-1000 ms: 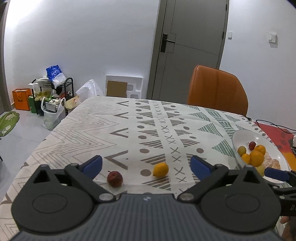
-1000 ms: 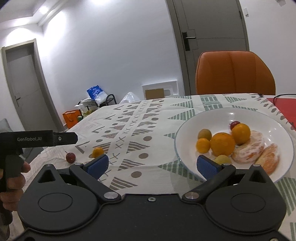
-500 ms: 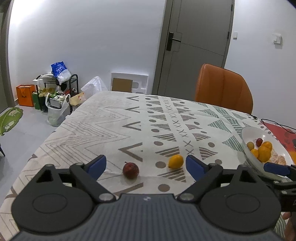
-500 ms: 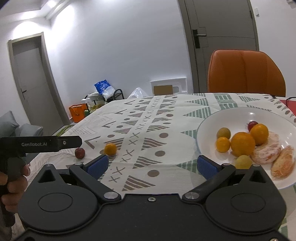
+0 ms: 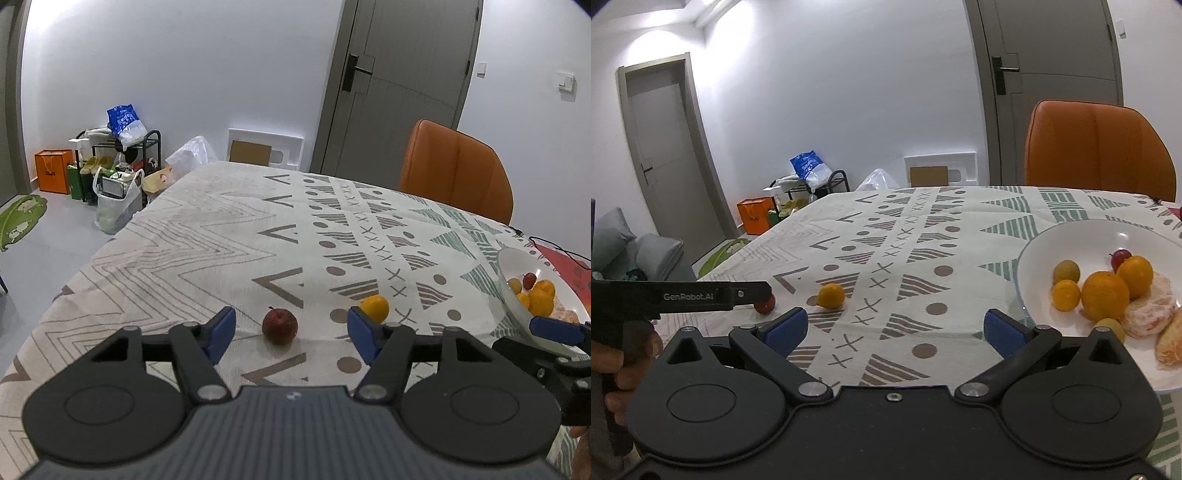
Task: Organize fruits
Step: 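Move the left tool to the red plum while the right tool approaches a small orange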
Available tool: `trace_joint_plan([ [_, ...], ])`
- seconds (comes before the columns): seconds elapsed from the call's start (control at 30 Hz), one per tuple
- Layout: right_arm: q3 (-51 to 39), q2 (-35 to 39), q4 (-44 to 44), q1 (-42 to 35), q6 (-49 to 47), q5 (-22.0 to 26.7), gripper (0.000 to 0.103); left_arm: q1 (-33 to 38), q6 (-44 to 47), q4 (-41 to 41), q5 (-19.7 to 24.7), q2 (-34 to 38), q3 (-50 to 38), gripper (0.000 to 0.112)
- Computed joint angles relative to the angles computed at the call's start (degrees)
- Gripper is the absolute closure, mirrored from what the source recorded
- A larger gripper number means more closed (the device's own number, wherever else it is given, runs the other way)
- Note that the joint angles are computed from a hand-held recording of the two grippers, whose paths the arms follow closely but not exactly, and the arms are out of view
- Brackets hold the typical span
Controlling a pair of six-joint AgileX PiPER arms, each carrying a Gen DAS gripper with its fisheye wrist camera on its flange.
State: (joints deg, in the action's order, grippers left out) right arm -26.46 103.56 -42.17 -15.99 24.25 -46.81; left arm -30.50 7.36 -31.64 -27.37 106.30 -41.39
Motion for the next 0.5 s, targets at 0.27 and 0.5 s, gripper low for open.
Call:
trace_joint_plan([
  [0.27, -1.4, 0.7, 1.2, 2.0, -0.2, 1.6, 0.0, 1.1, -1.8, 2.5, 1.1, 2.4, -1.9, 0.047],
  [0.5, -2.9, 1.8, 1.8, 3.5, 0.0, 2.9, 0.0, 0.9, 1.3, -0.2, 1.3, 4.5, -3.5, 0.047],
])
